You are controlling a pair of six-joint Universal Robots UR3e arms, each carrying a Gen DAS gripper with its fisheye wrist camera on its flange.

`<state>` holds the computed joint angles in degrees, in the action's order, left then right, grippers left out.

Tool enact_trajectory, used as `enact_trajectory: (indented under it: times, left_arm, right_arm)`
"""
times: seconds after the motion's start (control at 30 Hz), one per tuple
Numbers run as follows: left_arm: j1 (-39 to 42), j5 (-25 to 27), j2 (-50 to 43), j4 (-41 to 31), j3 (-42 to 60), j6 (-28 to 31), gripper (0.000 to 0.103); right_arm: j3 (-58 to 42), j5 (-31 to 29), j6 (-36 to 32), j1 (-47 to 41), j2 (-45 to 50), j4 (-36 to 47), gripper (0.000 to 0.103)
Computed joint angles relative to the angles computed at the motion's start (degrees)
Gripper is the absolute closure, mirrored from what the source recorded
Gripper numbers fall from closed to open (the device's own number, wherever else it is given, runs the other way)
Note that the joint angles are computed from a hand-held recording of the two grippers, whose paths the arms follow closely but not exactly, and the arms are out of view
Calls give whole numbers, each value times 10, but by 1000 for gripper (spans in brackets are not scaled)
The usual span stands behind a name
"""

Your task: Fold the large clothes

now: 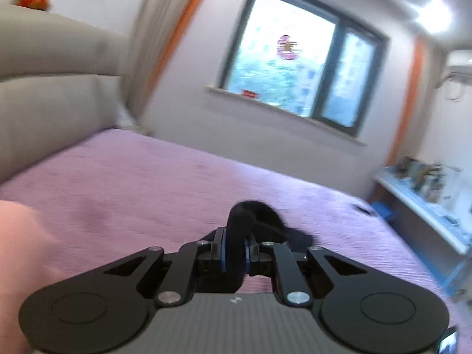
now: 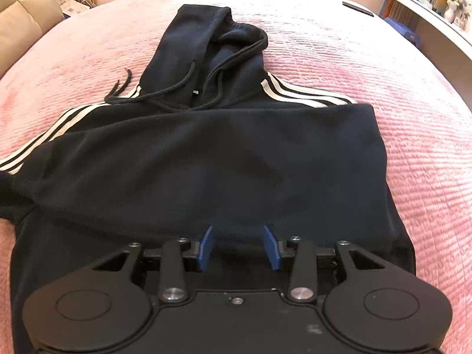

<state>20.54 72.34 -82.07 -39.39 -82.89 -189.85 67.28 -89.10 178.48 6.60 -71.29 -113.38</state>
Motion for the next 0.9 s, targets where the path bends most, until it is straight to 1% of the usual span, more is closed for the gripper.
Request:
enact_trajectory:
  times: [0.03,0.07,0.13,0.17,0.27,0.33,0.37,0.4,0.43,0.47,0.5,0.53,0.6,0.63,0.67,0.7,0.73,0.77,0.83,0.9]
  left_arm:
    - [-57,35,-37,30,19,-30,91]
    - [-93,49,-75,47,44,-56,91]
    - [-151,49,-145,80,93,-104,92]
    - [-187,63,-183,83,132,-126,92]
    - [-256,51,-301,88,253,-176,93]
    - [-296,41,-374,78,341,-181,93]
    - [-301,20,-421,70,389,-172,91]
    - [-312,1,-457,41,434,-158,81]
    - [-324,-10,-482,13,456,-145,55]
    - [-330,-17,-492,-7,457,-131,42]
    - [-337,-8,-488,-18,434,-123,30]
    - [-341,5,-471,-15,387,-117,31]
    - [-334,9,-421,-15,277,-98,36]
    - [-330,14,-394,-12,224,-96,36]
    - [-326,21,-364,-2,164,-97,36]
    - [-315,21,-330,12,104,-96,36]
    - [-307,29,-286,-3,44,-97,36]
    - [-294,29,-249,15,-16,-99,36]
    - [-274,37,-193,14,-86,-103,36]
    - [-256,43,-162,11,-119,-107,36]
  right_arm:
    - [14,8,-5,-9,-13,0,55]
    - [28,16,-11,-20,-26,-1,55]
    - [48,28,-26,-42,-49,1,55]
    - [58,32,-32,-55,-60,1,55]
    - [71,53,-48,-100,-85,11,55]
    - [74,62,-56,-122,-93,12,55]
    - [78,70,-60,-134,-97,9,55]
    - [80,78,-64,-142,-98,7,55]
    - [80,86,-68,-149,-96,5,55]
    - [81,94,-72,-155,-93,3,55]
    - [83,100,-77,-159,-90,1,55]
    - [87,106,-80,-162,-88,-3,55]
    - [92,123,-81,-171,-82,-6,54]
    - [91,137,-79,-176,-75,-3,50]
    - [87,152,-74,-181,-67,0,44]
    - [81,170,-69,-185,-57,1,40]
    - [78,195,-64,-191,-47,-2,35]
    - [73,213,-53,-194,-35,-9,31]
    - [50,219,-21,-189,-1,-28,28]
    - [28,208,8,-183,31,-54,28]
